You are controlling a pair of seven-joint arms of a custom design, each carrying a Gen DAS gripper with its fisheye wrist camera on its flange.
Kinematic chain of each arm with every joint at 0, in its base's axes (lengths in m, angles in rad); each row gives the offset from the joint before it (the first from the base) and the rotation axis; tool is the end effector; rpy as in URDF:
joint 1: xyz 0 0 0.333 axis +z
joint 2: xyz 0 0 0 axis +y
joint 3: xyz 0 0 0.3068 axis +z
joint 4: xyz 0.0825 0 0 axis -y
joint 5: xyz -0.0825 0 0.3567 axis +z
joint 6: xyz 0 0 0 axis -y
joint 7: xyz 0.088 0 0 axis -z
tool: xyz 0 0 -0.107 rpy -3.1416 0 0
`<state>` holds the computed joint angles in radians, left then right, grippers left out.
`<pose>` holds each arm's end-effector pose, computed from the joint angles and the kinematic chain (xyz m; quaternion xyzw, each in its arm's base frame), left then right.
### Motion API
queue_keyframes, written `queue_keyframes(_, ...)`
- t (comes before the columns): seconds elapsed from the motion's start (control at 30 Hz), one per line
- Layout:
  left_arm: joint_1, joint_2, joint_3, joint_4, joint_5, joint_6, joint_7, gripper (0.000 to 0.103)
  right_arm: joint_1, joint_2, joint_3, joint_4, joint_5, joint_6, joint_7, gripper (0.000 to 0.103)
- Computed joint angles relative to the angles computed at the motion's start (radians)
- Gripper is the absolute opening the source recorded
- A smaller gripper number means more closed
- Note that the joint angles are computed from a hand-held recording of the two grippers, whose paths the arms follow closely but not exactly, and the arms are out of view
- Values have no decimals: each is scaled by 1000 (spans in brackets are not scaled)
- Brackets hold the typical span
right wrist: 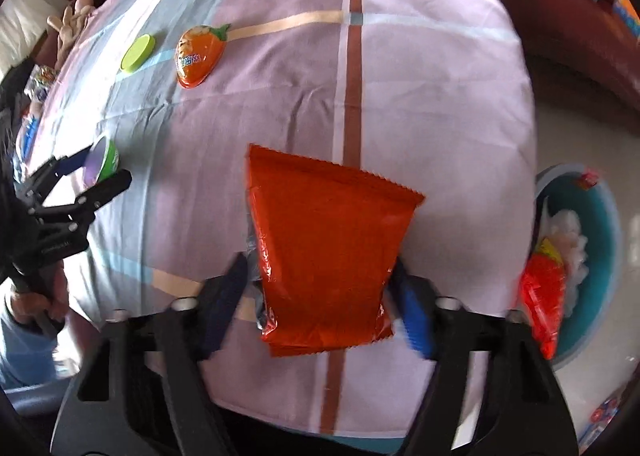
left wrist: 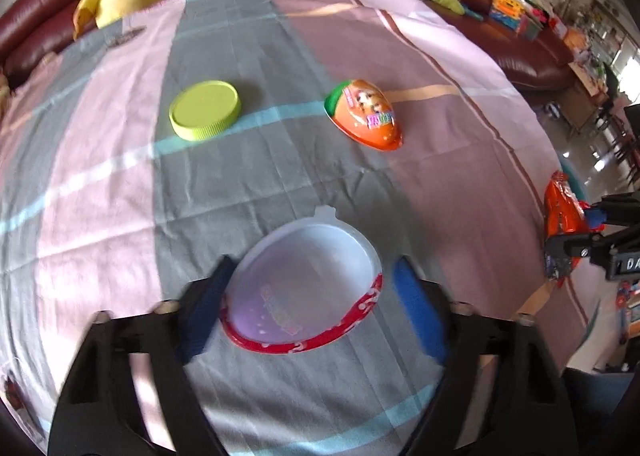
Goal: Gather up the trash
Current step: 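Grasp the white-red plastic cup with the left tool while the right tool grasps the orange pouch, then carry the cup and pouch over the teal bin and open both tools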
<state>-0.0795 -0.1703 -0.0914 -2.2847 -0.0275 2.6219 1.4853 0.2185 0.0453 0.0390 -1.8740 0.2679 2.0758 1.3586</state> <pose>0.4987 -0.0871 0.4843 -0.6609 0.7073 -0.1997 0.1516 0.5420 0.1564 0.5013 -0.8130 0.5640 0.0350 0.1406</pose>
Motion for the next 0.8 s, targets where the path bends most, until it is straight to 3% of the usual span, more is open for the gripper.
queue_keyframes(0.03,-1,-2,3,-3,-8,5,6,67,-1,0,-1,1,4,1,-1,46)
queue_keyframes(0.27,-7,-26,12,-26,-54,21,-12,66,-12,5,-6,4,55,12,3,37)
queue_keyframes(0.8,-89,19,-42,111,-70,-6,2,67,-84,-87,-54,-55,178,53,-49,36)
